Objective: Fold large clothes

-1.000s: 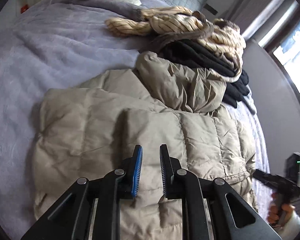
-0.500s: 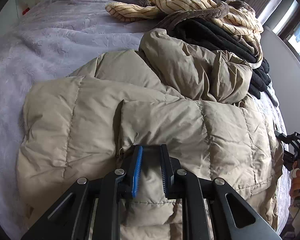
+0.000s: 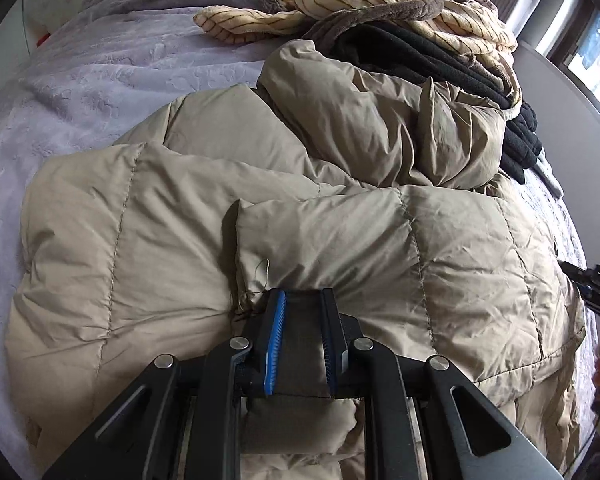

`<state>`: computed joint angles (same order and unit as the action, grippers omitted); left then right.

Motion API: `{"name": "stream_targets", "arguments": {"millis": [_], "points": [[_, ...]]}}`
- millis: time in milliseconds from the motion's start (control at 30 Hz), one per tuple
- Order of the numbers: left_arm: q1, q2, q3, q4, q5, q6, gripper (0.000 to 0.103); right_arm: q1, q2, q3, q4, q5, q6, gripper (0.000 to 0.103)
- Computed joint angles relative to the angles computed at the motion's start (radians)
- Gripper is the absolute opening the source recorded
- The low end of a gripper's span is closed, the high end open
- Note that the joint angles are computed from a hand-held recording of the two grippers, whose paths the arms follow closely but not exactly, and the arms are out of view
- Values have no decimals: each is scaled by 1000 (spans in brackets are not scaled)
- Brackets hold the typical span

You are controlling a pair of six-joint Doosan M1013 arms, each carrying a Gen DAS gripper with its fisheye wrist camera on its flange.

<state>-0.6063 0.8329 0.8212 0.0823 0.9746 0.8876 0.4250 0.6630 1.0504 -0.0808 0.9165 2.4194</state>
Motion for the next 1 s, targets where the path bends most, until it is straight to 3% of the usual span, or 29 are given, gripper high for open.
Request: {"name": "stream_targets", "arguments": {"millis": [133,267,433,533,633,900,1000], "points": [[-4,0,1,16,-1,-10,19,47,-61,55,-96,-27,-38,28],[-11,-2,-26,48,55,-18,19,61,-46,54,-60,40,-122,27],[-21,-84,85,83,12,-56,19,55,-55,97,-64,17,-80,27],[-27,-87,112,91,52,-66,19,56,-50,95,-80,27,-92,27],[-36,-91,148,123,25,-80,19,58,-42,86,-86,38,-107,27],[-51,-82,109,164,106,-77,19,56,-56,84,-66,58,-93,28],[-55,-93,103,178,140,-92,19,51,-76,98,-36,48,-78,35]]}}
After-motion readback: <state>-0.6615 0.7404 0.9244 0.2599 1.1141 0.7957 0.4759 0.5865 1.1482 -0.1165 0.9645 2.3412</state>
